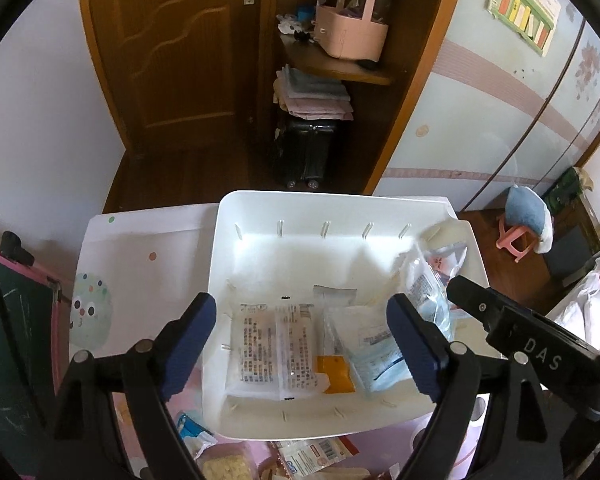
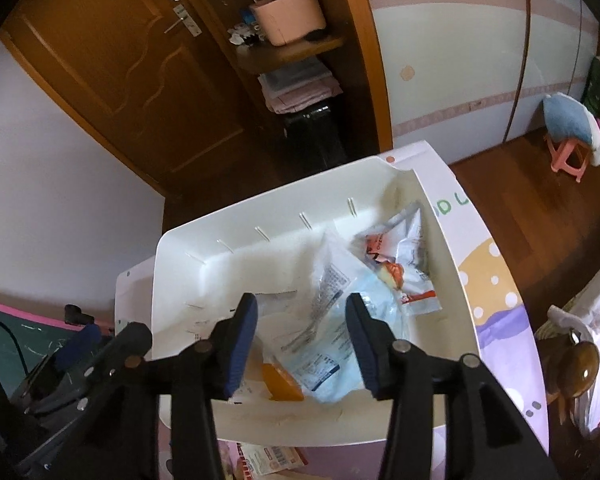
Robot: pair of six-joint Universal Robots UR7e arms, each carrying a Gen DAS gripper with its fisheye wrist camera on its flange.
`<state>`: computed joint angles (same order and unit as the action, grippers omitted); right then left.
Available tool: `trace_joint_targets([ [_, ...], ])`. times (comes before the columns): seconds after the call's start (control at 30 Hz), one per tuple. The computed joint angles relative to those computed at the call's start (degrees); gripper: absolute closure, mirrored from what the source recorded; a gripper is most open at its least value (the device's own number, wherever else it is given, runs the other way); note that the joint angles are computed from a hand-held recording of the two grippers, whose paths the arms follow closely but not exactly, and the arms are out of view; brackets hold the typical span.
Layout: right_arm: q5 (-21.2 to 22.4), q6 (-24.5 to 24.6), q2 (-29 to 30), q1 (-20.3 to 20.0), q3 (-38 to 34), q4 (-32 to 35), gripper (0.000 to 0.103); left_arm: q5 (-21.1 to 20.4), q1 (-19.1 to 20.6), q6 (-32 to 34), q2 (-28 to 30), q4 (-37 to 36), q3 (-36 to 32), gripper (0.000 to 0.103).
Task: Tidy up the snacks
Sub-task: 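Lift both packets into the white tray and open both tools, then grasp the green packet with the left tool while the right tool grasps the red-printed bag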
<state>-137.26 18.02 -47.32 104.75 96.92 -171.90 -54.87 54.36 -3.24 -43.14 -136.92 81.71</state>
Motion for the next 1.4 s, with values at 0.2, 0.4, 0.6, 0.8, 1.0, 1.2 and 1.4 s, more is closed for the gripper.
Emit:
trace_joint_targets([
  [0.2,2.1,0.6,-1.0,-0.2,1.1,-1.1,0.046,0.5,-0.5,-1.6,-1.6,-0.8,1.9,0.016],
  [0.4,2.5,0.6,-2.5,0.3,3.2,-2.3,0.046,1.3,-1.5,-3.1,-3.6,-1.2,4.4,0.016],
  [0.6,2.4,0.6,-4.5,1.4,6.0,-3.1,0.046,2.5,-3.4,-4.9,-6.9,-2.1,8.5,0.016],
  [0.8,2.1,0.5,-7.3,3.2,10.1,-4.1,0.046,4.8,-6.0,-8.2,-11.9,-2.0,14.0,0.016],
  [1.0,0.0,0.7,-11.0,6.6,15.7,-5.7,0.046,7.6,-9.4,-12.7,-19.0,-1.0,21.1,0.016],
  [1.2,-2.1,-0.9,-14.5,10.7,22.1,-8.3,0.046,11.8,-14.2,-19.0,-28.4,3.8,29.5,0.015],
  [1.4,-2.0,-0.3,-17.7,14.3,27.6,-6.2,0.046,15.4,-18.6,-27.1,-38.2,12.2,36.3,0.011],
])
